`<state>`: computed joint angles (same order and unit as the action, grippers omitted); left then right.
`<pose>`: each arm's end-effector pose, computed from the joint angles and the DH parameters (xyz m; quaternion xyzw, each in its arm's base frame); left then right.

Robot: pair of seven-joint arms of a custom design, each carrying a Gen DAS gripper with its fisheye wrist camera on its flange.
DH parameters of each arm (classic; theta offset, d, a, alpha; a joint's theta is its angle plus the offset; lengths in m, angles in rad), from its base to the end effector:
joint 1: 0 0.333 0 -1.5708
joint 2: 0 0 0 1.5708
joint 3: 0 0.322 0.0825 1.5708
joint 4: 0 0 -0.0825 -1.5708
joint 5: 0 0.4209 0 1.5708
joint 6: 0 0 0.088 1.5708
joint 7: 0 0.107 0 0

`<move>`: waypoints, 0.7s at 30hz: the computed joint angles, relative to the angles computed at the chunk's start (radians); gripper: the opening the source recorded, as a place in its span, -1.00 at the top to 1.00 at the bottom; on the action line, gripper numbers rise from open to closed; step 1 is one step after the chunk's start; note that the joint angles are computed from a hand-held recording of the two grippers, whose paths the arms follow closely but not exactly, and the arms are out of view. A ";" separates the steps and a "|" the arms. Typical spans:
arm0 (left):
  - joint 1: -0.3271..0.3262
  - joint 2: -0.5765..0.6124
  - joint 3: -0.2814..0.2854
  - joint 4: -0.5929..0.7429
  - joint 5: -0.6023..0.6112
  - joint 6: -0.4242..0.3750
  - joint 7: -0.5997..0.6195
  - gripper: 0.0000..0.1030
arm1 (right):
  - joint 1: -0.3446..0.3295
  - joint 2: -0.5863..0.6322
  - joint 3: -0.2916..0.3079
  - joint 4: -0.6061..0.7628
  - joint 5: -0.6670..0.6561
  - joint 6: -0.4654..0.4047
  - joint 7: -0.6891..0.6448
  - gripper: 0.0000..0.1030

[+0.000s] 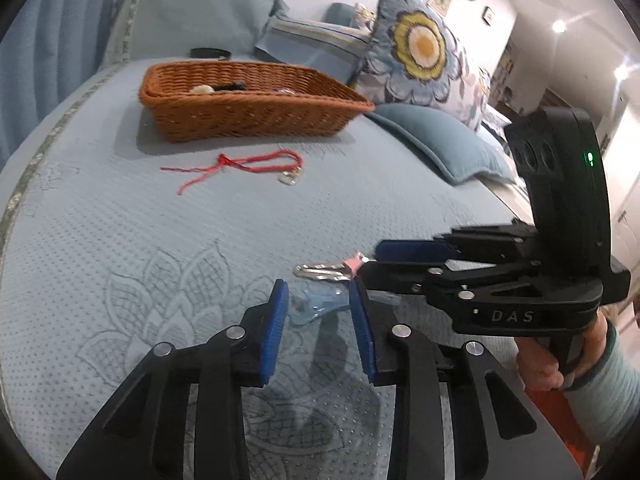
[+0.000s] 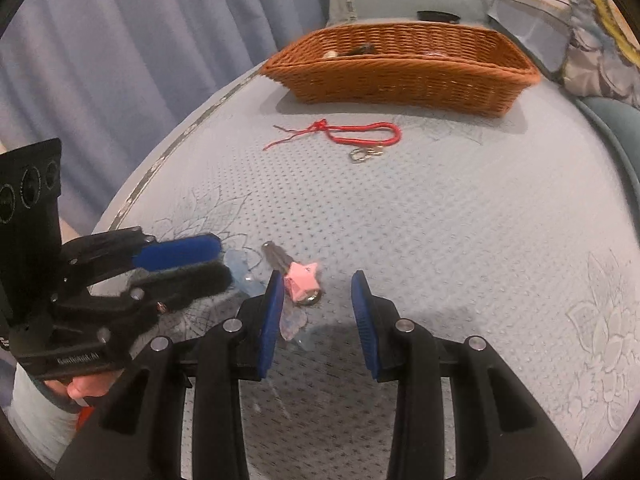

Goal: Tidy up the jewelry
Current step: 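Move the left tool to the clear hair clip while the right tool reaches the pink star key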

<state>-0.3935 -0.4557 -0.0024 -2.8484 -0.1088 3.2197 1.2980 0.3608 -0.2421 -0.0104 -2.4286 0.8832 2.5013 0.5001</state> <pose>0.3890 -0.1513 0.3983 -0.6440 0.6512 -0.3687 0.1593 0.4804 0.1701 0.4132 -0.8677 0.3644 -0.0020 0.3380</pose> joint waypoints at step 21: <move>-0.098 -0.034 0.047 0.008 -0.147 -0.102 0.242 0.42 | -0.015 0.062 -0.013 0.036 -0.033 0.148 0.125 0.62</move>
